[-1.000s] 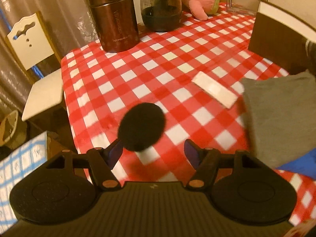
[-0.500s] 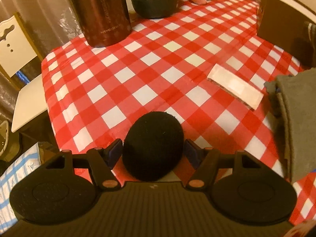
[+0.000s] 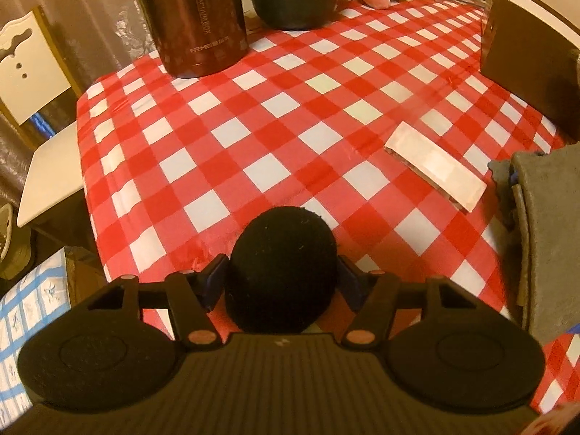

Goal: Organize soft objects
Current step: 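Carry the black pad into the box and open the left gripper while the right gripper carries the sock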

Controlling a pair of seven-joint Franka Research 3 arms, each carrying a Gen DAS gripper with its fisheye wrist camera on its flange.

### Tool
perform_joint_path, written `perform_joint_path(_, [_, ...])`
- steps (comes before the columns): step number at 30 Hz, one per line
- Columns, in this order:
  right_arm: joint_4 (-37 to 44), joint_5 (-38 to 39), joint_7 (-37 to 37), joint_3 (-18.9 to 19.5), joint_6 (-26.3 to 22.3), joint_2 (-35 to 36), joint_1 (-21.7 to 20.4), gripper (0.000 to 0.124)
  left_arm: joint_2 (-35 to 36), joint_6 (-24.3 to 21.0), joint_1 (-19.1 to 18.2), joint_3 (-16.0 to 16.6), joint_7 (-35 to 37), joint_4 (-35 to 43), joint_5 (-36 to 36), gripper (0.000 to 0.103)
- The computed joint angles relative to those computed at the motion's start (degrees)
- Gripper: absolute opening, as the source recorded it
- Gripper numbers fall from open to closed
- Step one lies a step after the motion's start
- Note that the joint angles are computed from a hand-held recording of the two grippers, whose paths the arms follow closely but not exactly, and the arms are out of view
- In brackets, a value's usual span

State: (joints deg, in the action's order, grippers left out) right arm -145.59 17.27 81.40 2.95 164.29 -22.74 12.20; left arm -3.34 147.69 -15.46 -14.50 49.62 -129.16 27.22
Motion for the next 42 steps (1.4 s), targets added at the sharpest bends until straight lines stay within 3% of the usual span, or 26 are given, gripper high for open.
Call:
perform_joint_path(12, [-3.0, 3.5, -4.9, -2.2, 1.3, -6.4, 2.8, 0.026, -5.4, -4.7, -2.0, -2.4, -4.2, 1.2, 0.9, 0.061])
perform_joint_path(22, [-6.6, 5.3, -7.5, -3.6, 0.5, -15.3, 3.0, 0.026, -2.8, -7.6, -5.9, -5.1, -3.9, 11.1, 1.6, 0.061])
perform_joint_path(33, [-8.0, 4.1, -9.3, -5.4, -1.1, -20.6, -2.3, 0.026, 12.3, -6.0, -13.0, -5.3, -1.4, 32.3, 6.5, 0.061])
perform_joint_path(42, [-5.1, 5.0, -15.6, -9.7, 0.2, -16.6, -3.4, 0.026, 30.5, -12.9, -22.2, -1.2, 5.4, 58.3, 6.8, 0.061])
